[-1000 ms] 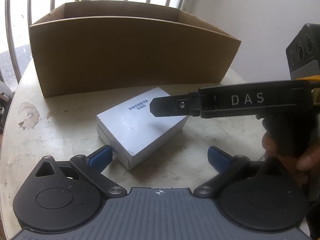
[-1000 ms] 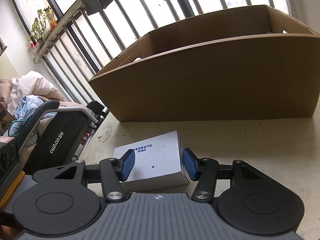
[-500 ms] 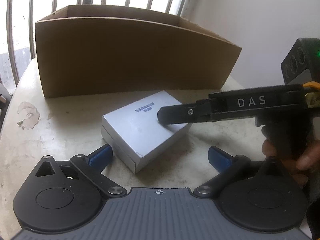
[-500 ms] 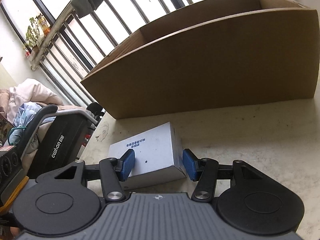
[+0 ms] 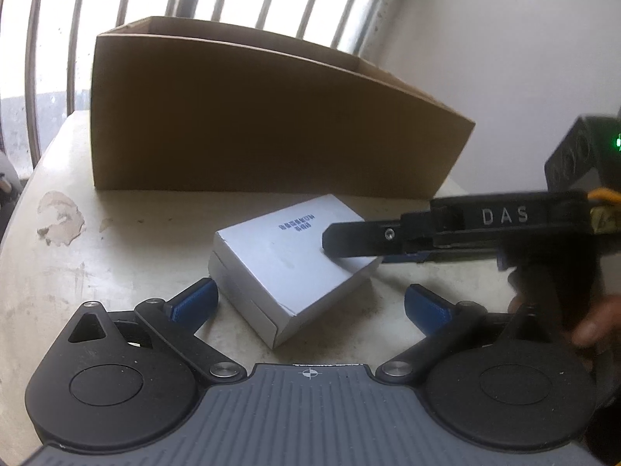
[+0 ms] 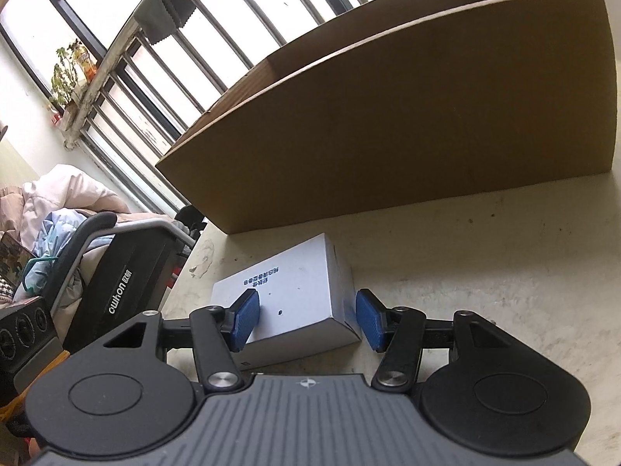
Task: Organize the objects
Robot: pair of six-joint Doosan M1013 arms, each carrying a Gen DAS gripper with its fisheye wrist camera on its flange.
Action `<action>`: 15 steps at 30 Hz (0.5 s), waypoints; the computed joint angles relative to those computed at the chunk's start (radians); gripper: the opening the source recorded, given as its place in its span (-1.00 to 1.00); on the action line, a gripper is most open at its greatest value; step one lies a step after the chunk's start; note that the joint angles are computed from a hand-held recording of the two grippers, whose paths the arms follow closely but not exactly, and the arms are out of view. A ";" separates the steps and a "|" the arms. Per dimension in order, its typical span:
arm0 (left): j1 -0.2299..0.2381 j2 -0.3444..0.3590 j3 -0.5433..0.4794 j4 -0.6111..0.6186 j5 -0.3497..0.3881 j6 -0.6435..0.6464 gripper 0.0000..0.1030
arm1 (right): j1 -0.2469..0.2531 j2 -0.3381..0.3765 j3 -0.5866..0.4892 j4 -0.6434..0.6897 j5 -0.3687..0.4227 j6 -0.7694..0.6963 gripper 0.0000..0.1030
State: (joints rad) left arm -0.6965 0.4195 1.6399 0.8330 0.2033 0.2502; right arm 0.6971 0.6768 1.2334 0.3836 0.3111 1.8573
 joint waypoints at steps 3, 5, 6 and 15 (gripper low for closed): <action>-0.002 0.001 -0.013 -0.072 0.038 0.086 1.00 | -0.001 0.000 0.002 0.023 -0.004 -0.019 0.16; -0.006 -0.002 -0.017 -0.118 0.064 0.171 1.00 | -0.001 0.000 0.003 0.025 -0.006 -0.020 0.16; -0.004 -0.001 -0.022 -0.152 0.071 0.223 1.00 | -0.001 0.000 0.003 0.026 -0.006 -0.021 0.16; 0.001 -0.005 -0.005 -0.144 0.046 0.205 1.00 | 0.002 0.002 0.003 -0.003 -0.017 0.015 0.18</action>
